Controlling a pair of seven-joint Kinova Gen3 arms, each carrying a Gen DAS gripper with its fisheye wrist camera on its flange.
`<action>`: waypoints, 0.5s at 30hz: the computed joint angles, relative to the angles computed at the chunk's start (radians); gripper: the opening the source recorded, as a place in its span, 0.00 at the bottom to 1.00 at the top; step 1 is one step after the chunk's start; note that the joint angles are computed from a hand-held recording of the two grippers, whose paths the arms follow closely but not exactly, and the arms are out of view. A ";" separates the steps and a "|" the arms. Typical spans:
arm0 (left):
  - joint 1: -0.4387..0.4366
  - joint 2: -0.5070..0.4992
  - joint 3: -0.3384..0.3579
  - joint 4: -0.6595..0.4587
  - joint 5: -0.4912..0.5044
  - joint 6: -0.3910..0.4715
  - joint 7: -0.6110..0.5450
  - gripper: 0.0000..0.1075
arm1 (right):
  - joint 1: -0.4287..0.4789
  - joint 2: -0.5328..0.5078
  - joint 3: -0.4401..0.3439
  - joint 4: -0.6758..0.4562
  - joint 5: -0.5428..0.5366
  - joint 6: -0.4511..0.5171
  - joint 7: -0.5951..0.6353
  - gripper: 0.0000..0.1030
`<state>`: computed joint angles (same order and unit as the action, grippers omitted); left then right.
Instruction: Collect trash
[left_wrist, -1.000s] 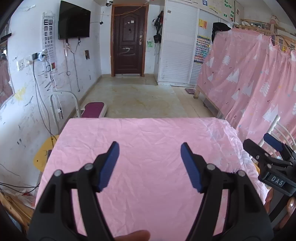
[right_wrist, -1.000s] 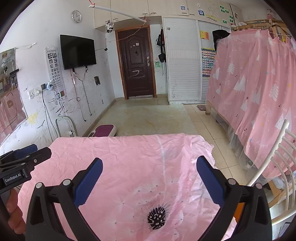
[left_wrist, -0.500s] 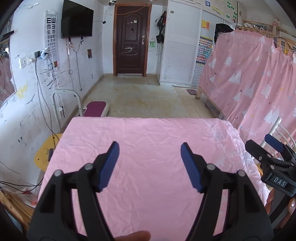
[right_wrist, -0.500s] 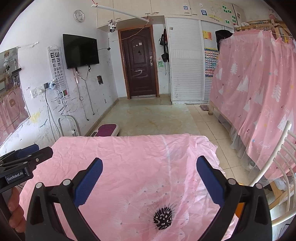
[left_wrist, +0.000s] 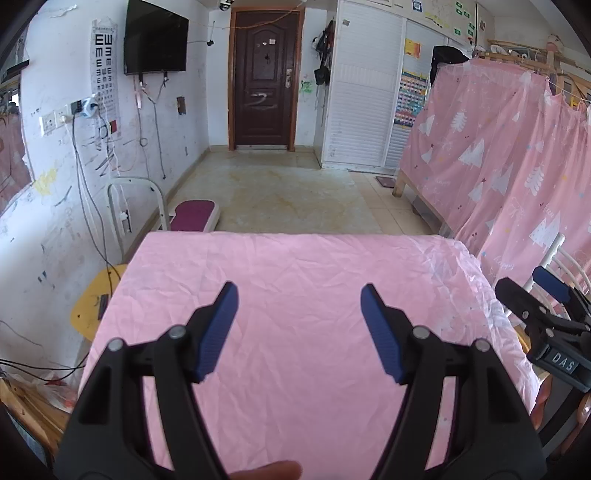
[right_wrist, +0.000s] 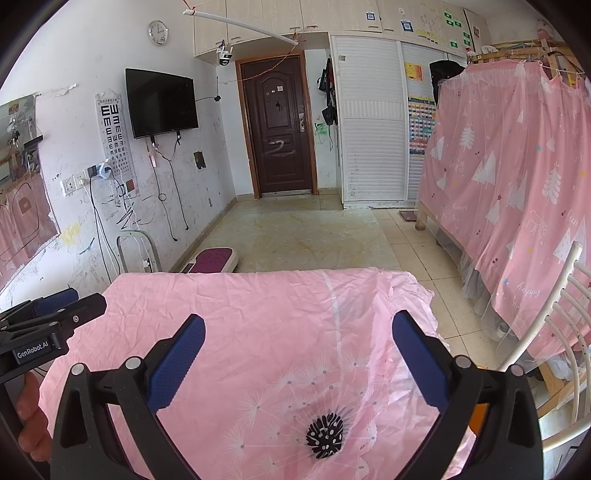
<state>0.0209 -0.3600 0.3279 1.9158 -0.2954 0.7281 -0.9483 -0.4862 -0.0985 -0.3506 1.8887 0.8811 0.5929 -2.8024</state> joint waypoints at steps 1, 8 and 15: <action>-0.001 0.001 0.000 0.000 0.000 -0.001 -0.001 0.61 | 0.000 0.000 0.000 0.000 -0.001 0.000 0.001 0.89; -0.003 0.000 -0.001 0.000 0.001 -0.001 -0.004 0.61 | -0.001 0.000 0.000 0.000 0.001 0.001 -0.001 0.89; -0.003 -0.001 -0.004 0.001 0.003 0.000 -0.008 0.61 | -0.003 0.001 0.000 -0.002 -0.001 0.002 0.001 0.89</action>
<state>0.0178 -0.3613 0.3243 1.9170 -0.2921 0.7280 -0.9563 -0.4889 -0.0976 -0.3505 1.8867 0.8804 0.5952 -2.8010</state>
